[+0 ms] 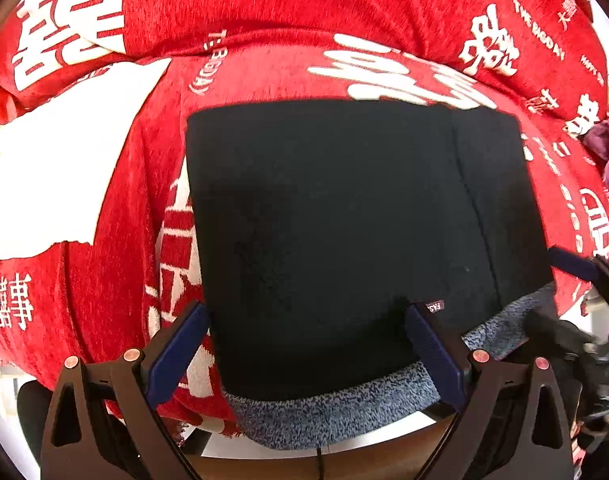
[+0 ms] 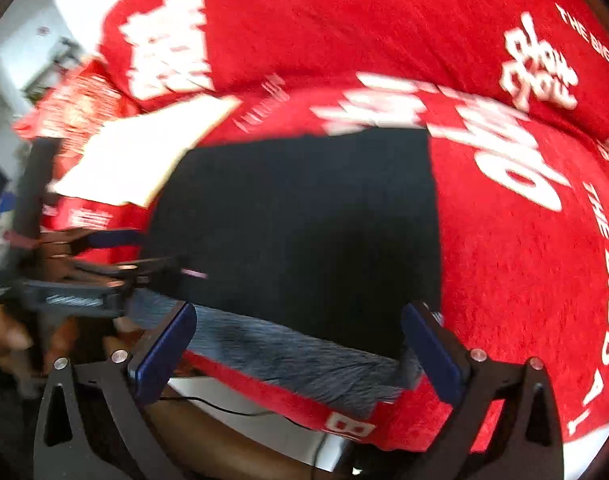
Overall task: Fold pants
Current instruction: 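Press the folded bundle flat with both grippers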
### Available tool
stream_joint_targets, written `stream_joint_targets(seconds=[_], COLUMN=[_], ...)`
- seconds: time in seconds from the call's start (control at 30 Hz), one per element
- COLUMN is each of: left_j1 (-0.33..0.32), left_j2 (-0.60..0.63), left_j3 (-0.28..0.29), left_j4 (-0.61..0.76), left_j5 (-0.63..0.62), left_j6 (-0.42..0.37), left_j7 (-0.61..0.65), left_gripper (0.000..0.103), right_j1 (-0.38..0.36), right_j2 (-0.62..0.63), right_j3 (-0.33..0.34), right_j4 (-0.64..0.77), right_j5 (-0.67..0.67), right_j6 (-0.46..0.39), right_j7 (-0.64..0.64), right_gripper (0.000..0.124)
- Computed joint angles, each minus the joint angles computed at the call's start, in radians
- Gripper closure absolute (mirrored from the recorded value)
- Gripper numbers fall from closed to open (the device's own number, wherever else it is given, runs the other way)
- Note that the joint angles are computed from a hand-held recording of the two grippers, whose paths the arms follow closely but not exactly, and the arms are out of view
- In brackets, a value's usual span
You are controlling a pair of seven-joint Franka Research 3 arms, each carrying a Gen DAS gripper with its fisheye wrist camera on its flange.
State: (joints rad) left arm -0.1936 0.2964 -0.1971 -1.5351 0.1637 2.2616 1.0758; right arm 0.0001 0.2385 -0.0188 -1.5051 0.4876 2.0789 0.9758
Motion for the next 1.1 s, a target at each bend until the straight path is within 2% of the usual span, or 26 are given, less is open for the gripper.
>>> stream_joint_targets(seconds=[0.07, 0.33, 0.53, 0.73, 1.1], left_j1=[-0.003, -0.002, -0.001, -0.005, -0.022], left_j2=[0.003, 0.009, 0.012, 0.014, 0.008], left_j3=[0.003, 0.002, 0.001, 0.003, 0.01], left_j4=[0.004, 0.01, 0.016, 0.02, 0.015], left_j5=[0.005, 0.006, 0.002, 0.008, 0.057], left_j6=[0.001, -0.006, -0.014, -0.019, -0.029], left_j7=[-0.013, -0.02, -0.016, -0.026, -0.064], left_gripper=[0.003, 0.002, 0.002, 0.001, 0.001], right_j1=[0.025, 0.047, 0.041, 0.031, 0.063], right_j2=[0.021, -0.043, -0.022, -0.03, -0.043], right_j3=[-0.008, 0.0, -0.002, -0.004, -0.011], right_j4=[0.01, -0.063, -0.022, -0.034, -0.05], right_j5=[-0.075, -0.102, -0.103, -0.089, -0.191], right_j6=[-0.011, 0.158, 0.116, 0.115, 0.173], right_j7=[0.07, 0.053, 0.078, 0.075, 0.192], right_gripper=[0.021, 0.021, 0.021, 0.021, 0.021])
